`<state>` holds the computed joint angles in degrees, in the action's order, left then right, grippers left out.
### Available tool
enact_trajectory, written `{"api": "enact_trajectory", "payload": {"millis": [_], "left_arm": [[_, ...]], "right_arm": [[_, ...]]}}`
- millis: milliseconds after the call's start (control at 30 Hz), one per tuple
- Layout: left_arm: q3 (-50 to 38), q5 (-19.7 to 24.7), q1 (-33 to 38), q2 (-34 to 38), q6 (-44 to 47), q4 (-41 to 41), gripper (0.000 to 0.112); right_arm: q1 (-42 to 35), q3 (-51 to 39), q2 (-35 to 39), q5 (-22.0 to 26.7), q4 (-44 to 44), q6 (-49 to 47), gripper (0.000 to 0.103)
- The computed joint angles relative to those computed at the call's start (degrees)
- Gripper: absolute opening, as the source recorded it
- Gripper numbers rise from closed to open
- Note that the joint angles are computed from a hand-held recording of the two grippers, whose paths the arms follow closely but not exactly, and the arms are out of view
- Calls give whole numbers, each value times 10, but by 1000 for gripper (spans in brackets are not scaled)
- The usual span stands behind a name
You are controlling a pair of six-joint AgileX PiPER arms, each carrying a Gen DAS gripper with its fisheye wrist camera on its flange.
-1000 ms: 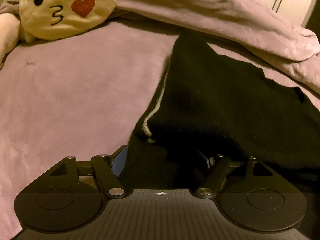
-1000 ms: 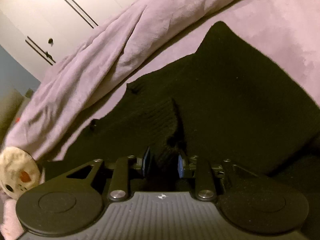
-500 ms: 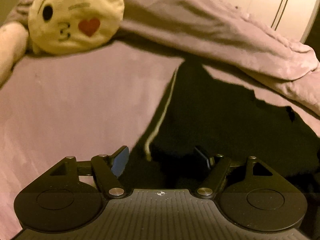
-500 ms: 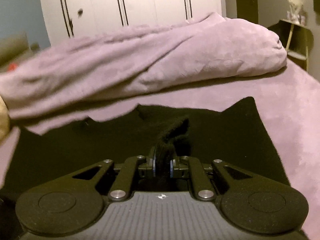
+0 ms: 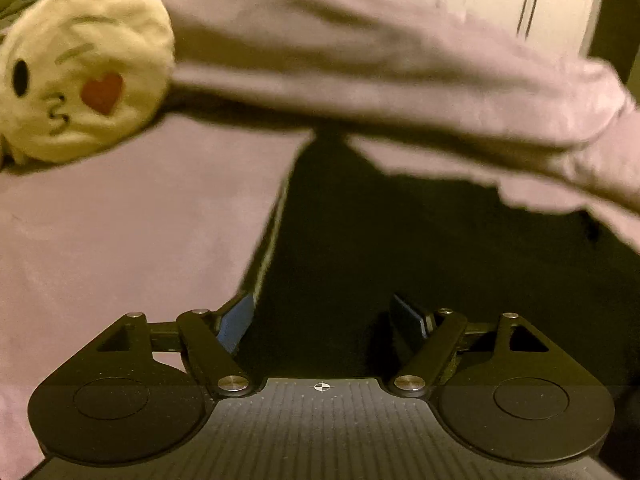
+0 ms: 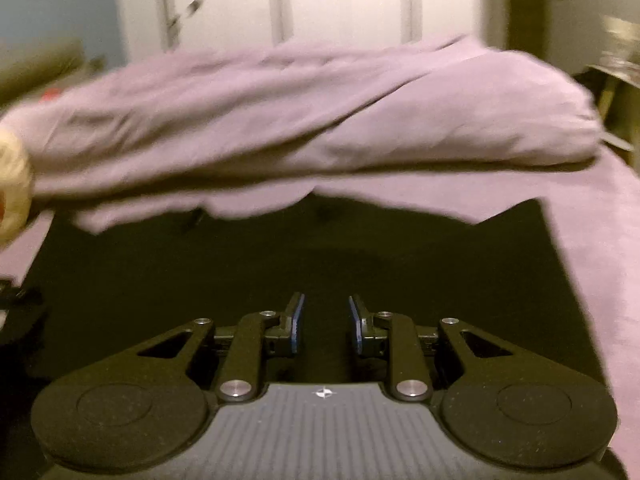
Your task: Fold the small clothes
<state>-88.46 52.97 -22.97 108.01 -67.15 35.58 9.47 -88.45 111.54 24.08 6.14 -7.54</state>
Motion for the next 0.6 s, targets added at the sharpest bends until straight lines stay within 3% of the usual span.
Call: {"api": "enact_trajectory", "payload": {"millis": [100, 200, 300, 433, 500, 600], "left_arm": [[9, -6, -2, 25, 36, 19, 95], [28, -27, 9, 21, 34, 23, 102], [52, -67, 43, 1, 43, -43, 103], [67, -44, 37, -28, 36, -55, 102], [94, -45, 31, -54, 38, -63, 102], [134, -51, 18, -71, 21, -45, 103]], "right_arm": [[-17, 17, 20, -40, 64, -72, 22], [-29, 5, 32, -33, 123, -145, 22], [-36, 2, 32, -21, 151, -185, 22], [-35, 3, 10, 12, 97, -128, 22], [-40, 41, -15, 2, 89, -139, 22], [-51, 92, -36, -31, 144, -218, 22]]}}
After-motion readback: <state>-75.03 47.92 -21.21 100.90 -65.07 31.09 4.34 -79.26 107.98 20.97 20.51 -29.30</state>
